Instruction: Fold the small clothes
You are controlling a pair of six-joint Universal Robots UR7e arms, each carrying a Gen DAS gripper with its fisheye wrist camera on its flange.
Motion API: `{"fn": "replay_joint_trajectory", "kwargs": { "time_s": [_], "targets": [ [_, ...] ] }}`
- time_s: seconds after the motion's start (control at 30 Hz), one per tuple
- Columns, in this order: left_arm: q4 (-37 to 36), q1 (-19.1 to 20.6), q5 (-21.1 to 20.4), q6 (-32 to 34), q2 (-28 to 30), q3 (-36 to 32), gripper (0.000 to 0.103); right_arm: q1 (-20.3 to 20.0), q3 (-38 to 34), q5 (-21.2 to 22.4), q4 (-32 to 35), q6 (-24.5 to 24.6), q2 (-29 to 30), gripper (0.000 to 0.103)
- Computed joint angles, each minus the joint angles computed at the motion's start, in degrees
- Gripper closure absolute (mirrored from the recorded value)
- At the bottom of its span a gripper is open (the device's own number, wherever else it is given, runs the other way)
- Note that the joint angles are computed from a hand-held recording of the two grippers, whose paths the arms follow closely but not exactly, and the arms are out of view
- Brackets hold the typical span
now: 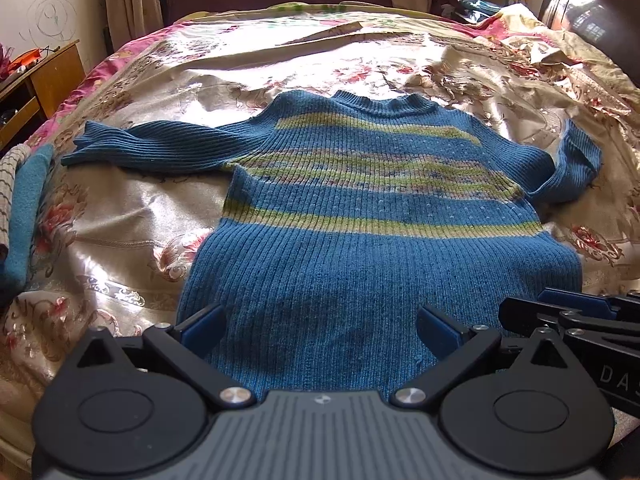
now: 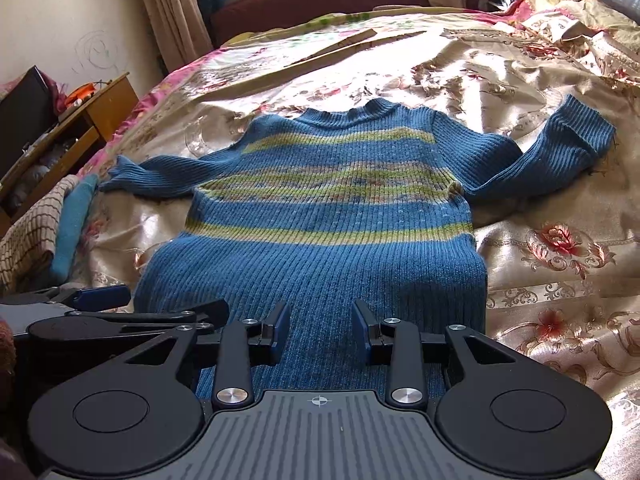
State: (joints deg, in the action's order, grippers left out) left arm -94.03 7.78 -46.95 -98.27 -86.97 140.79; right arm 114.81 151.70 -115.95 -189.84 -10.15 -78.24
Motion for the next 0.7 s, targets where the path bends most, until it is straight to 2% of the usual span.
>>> {"fn": "replay_joint_trajectory", "kwargs": {
  "time_s": [0.7],
  "targets": [
    [4.55, -4.68, -3.47, -2.05, 1.07, -1.11, 0.000, 3.13, 0.68, -2.40, 9.36, 3.44, -6.03, 0.069]
  ]
}}
